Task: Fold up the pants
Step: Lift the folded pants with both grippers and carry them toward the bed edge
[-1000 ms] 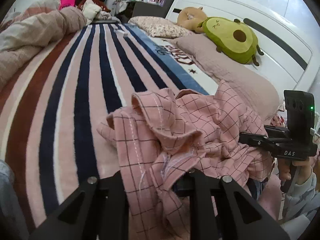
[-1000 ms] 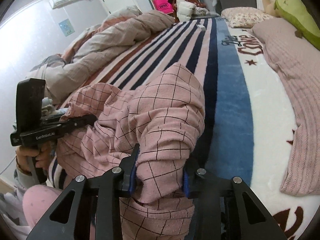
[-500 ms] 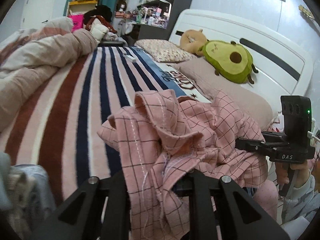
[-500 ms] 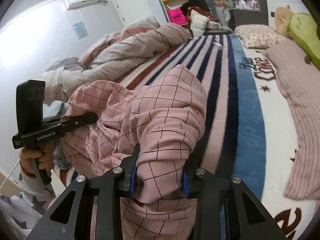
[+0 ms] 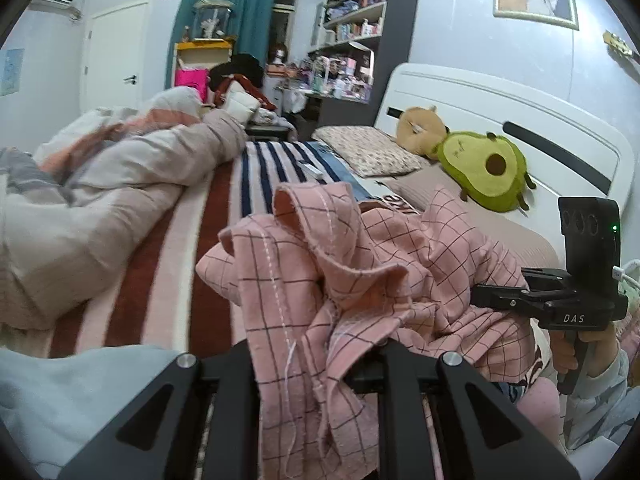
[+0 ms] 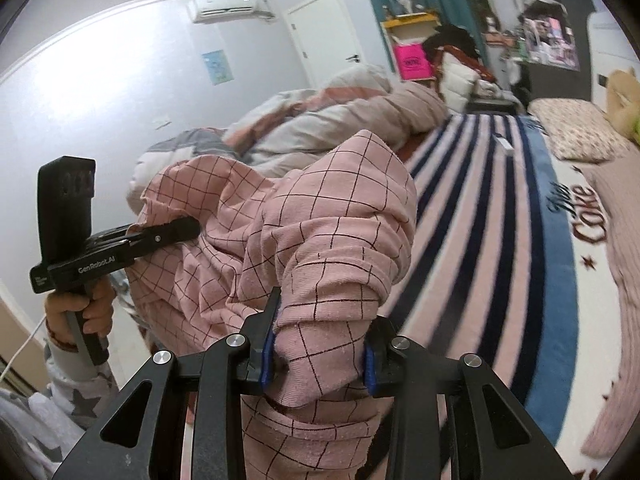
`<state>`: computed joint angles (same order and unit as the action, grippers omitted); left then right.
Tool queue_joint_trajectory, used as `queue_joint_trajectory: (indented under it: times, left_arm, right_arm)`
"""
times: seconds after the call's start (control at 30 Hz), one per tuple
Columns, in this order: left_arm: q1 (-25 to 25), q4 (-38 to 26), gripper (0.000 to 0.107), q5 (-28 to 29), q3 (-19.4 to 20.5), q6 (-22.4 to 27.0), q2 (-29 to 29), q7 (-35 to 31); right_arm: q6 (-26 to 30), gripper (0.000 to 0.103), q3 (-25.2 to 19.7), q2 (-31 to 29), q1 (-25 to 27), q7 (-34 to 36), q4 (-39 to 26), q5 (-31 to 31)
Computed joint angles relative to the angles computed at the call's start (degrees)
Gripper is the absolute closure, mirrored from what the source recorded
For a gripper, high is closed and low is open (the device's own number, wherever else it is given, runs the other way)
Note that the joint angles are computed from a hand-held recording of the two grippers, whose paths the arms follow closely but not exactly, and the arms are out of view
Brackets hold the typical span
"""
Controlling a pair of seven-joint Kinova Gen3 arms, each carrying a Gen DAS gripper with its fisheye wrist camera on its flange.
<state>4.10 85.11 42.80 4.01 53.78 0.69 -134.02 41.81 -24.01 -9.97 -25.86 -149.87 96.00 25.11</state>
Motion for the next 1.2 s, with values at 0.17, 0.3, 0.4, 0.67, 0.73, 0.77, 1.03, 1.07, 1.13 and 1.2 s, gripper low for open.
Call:
queue_joint_trajectory:
  times: [0.17, 0.3, 0.4, 0.67, 0.73, 0.77, 1.03, 1.07, 1.13, 1.2]
  left_arm:
    - [-2.55, -0.59, 0.095, 1.41, -2.42, 1.59, -1.03, -0.13]
    - [-5.25, -0.91, 0.095, 3.18, -4.52, 3.34, -1.50, -1.31]
    - [-7.18, -0.85, 0.095, 3.64, -5.86, 3.80, -2.06, -1.73]
    - [-13.18, -1.31, 0.095, 5.24, -9.82, 6.25, -2.28, -3.05]
    - [-14.39, -1.77, 0.095, 4.70, -10.25, 6.37, -2.24, -2.70]
    - [-15.01, -2.09, 0.095, 4.42, -10.50, 6.73, -2.25, -2.43]
    - [-19.22, -5.80, 0.095, -0.94, -10.76, 7.52, 0.74, 0.38]
    - [-19.53, -5.61, 0.095, -1.64, -10.50, 7.01, 0.90, 0.73]
    - [-19.91, -6.14, 0.095, -2.90, -9.89, 6.75, 1.88, 1.66]
    - [-20.44, -6.80, 0.095, -3.90, -9.34, 7.22, 3.19, 2.53]
  right_arm:
    - [-1.39, 0.076, 2.30, 4.09, -2.03, 4.89, -4.48, -2.51]
    - [-3.05, 0.076, 4.73, 7.74, -4.47, 9.20, -8.09, -5.01]
    - [-4.52, 0.076, 6.40, 10.35, -6.24, 12.75, -10.40, -7.66]
    - [-7.53, 0.076, 9.33, 18.69, -8.69, 25.63, -18.60, -19.70]
    - [-7.51, 0.076, 9.41, 20.67, -9.03, 28.76, -20.70, -22.56]
    - [-7.20, 0.076, 9.34, 21.97, -9.07, 30.50, -22.22, -24.12]
    - [-2.60, 0.076, 10.25, 30.68, -11.92, 37.51, -33.34, -30.53]
    - [-2.41, 0.076, 10.45, 31.01, -12.26, 37.78, -33.69, -30.91]
    - [-1.58, 0.076, 10.90, 32.48, -12.78, 38.17, -35.41, -31.51]
    - [-1.19, 0.076, 11.17, 33.44, -12.77, 38.14, -36.06, -32.51]
